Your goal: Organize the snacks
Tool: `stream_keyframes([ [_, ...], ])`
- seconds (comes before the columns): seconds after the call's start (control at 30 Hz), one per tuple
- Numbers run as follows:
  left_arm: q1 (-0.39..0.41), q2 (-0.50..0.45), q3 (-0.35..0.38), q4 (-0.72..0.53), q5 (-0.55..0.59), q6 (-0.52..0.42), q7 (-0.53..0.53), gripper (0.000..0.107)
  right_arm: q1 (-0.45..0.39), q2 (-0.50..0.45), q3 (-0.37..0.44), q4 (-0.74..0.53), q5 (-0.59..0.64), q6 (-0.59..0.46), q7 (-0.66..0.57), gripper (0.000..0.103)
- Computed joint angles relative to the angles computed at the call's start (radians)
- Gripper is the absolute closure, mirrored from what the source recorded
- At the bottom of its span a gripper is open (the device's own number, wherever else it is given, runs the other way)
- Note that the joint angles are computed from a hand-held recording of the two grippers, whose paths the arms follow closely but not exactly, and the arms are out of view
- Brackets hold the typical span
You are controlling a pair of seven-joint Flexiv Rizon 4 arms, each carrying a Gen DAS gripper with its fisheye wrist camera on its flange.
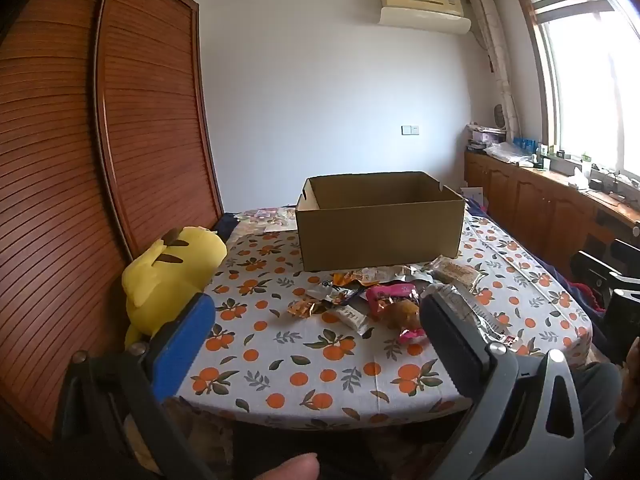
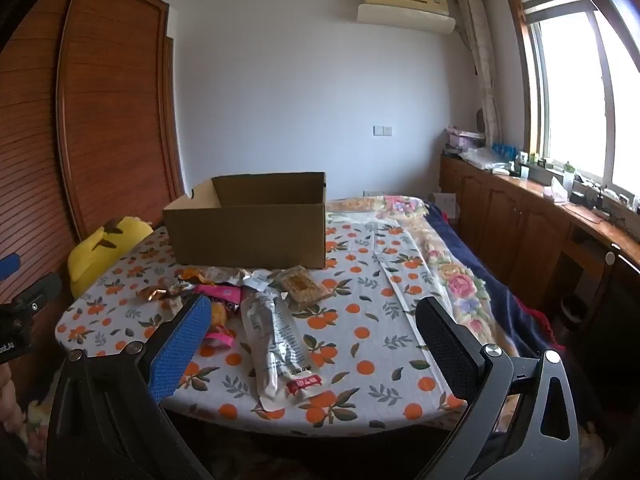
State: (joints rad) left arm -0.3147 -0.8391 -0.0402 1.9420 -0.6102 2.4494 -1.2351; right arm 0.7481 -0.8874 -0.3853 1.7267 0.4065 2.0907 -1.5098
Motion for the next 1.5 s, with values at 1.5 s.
stream_keyframes([
  [1.5,-0.001,0.012,-0.003,0.012,-0.001,0.033,0.005,0.004,0.002,0.002,0.002,0.001,0.008,0.003,-0.006,0.000],
])
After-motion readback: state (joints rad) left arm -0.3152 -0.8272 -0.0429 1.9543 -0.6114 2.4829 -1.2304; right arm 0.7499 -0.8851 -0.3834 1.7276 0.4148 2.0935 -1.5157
